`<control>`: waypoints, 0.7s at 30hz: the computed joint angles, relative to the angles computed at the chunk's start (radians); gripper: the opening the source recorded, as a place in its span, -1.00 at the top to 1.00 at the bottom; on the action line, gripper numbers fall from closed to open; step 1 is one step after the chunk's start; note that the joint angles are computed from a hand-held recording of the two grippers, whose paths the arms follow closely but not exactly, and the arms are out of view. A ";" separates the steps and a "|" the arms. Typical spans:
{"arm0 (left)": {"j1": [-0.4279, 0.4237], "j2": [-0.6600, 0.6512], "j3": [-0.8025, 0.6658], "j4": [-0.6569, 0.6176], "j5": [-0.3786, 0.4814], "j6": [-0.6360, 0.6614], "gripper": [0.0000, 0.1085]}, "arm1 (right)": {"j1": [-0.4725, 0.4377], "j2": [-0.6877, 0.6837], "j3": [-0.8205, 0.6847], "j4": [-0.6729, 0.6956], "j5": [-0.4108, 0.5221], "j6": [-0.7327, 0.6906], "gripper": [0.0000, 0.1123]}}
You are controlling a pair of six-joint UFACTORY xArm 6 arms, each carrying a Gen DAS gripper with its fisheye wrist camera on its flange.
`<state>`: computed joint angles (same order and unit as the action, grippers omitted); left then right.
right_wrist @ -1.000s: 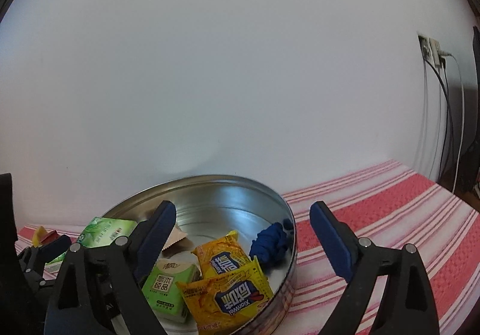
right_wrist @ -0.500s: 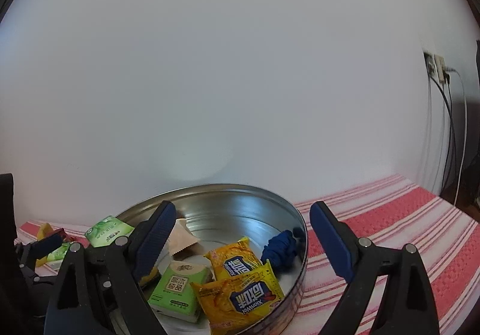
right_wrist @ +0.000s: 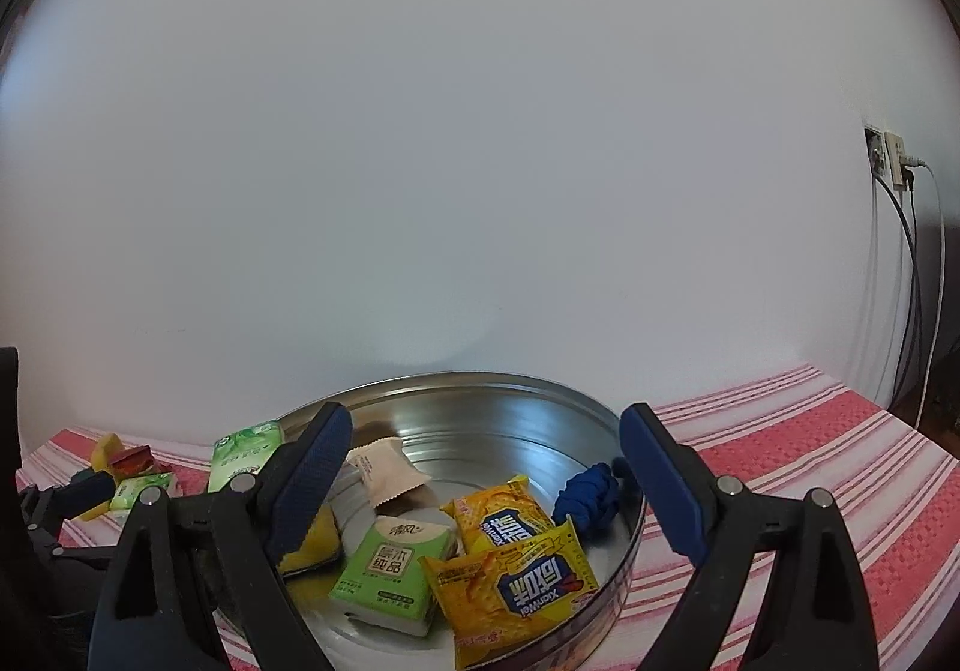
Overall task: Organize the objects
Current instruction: 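Withdraw both open tools from the tin back toward the pile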
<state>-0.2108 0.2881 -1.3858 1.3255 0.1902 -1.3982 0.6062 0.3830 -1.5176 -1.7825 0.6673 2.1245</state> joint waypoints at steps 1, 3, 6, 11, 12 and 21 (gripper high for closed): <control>0.002 -0.001 0.003 0.015 0.000 -0.011 -0.89 | 0.001 0.002 -0.002 0.003 0.001 -0.003 -0.65; 0.005 -0.015 0.021 0.039 0.001 -0.031 -0.89 | 0.003 0.003 -0.002 0.011 0.001 -0.007 -0.65; 0.006 0.002 0.005 0.022 0.004 -0.018 -0.89 | 0.009 0.005 -0.004 0.018 0.005 -0.008 -0.65; 0.026 0.023 -0.010 -0.008 -0.014 0.009 -0.89 | 0.025 0.003 -0.002 0.038 0.019 -0.025 -0.65; 0.028 0.024 -0.009 -0.017 -0.017 0.019 -0.89 | 0.028 0.003 -0.001 0.042 0.018 -0.024 -0.65; 0.077 -0.032 0.062 -0.002 -0.045 0.024 -0.89 | 0.075 0.021 -0.027 0.066 0.018 -0.065 -0.65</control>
<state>-0.1341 0.2565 -1.3236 1.3238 0.1451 -1.3745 0.6808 0.4038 -1.5443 -1.7168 0.6849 2.0593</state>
